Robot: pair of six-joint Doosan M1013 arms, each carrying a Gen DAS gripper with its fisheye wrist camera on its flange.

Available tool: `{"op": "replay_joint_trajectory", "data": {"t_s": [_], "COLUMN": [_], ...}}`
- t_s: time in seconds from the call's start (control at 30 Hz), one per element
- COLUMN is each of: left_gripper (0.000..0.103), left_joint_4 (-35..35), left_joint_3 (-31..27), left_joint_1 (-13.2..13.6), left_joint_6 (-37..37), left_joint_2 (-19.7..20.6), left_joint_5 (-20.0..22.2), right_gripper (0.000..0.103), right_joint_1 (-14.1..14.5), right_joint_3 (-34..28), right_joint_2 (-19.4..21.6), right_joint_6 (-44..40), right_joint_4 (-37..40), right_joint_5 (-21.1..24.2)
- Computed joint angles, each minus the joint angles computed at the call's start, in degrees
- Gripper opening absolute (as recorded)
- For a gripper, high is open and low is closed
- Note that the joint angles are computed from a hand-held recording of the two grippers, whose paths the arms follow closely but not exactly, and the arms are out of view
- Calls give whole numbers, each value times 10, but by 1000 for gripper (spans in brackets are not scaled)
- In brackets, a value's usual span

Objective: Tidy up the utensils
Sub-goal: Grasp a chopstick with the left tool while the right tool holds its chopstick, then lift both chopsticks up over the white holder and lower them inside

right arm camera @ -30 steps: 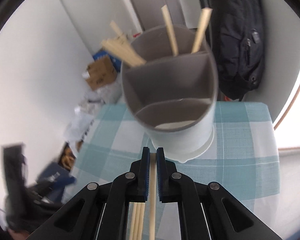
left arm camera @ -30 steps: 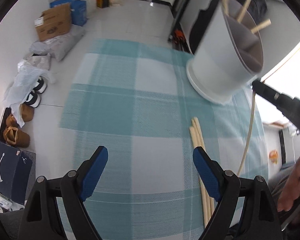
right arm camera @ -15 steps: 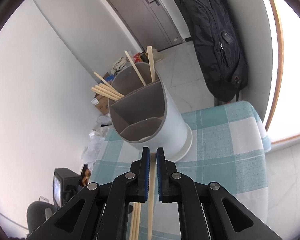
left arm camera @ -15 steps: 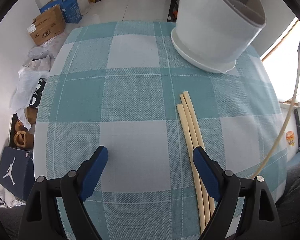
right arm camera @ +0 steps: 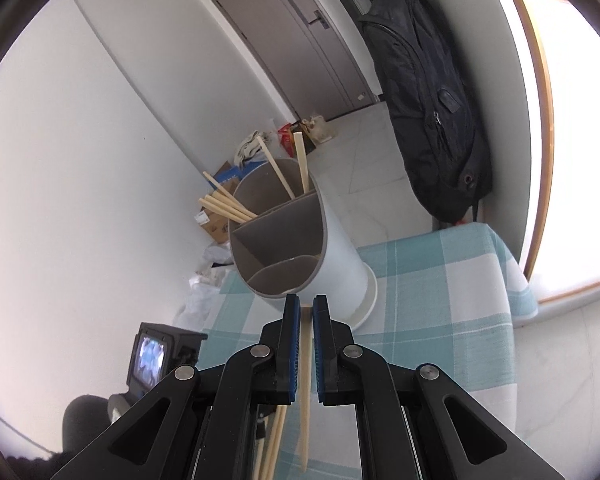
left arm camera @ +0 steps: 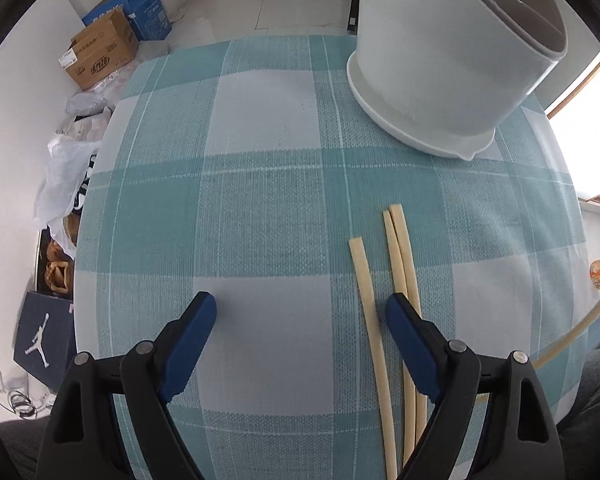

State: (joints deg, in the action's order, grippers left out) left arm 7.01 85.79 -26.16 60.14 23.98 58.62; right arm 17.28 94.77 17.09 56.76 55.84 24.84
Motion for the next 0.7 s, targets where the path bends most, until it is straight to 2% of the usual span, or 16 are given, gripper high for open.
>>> {"op": "replay_joint_trajectory", "data": {"t_s": [0.1, 0.17, 0.2, 0.27, 0.3, 0.37, 0.53, 0.63, 0.7], "left_gripper": [61, 38, 32, 11, 6, 2, 2, 2, 2], "left_joint_4": [-14, -18, -20, -24, -26, -18, -17, -2, 14], "left_joint_3": [-7, -13, -16, -21, -21, -21, -3, 12, 31], "left_joint_1": [2, -1, -2, -6, -9, -12, -10, -15, -16], "left_joint_6": [24, 34, 42, 58, 64, 61, 51, 28, 2], "left_joint_2": [3, 5, 6, 9, 9, 9, -2, -21, -42], "left_joint_5": [-5, -1, 1, 4, 3, 2, -37, -79, -123], "right_gripper": [6, 6, 6, 6, 6, 6, 6, 6, 6], "right_joint_1": [-5, -8, -8, -9, -9, -10, -10, -8, -6], "right_joint_3": [0, 1, 1, 2, 3, 4, 6, 7, 10], "right_joint_2": [0, -1, -2, -3, -4, -4, -5, -6, -7], "right_joint_6": [-1, -8, -12, -21, -23, -33, -39, -34, -43], "right_joint_4": [9, 18, 23, 31, 33, 42, 43, 31, 36], "right_joint_5": [6, 9, 9, 9, 7, 10, 9, 2, -3]}}
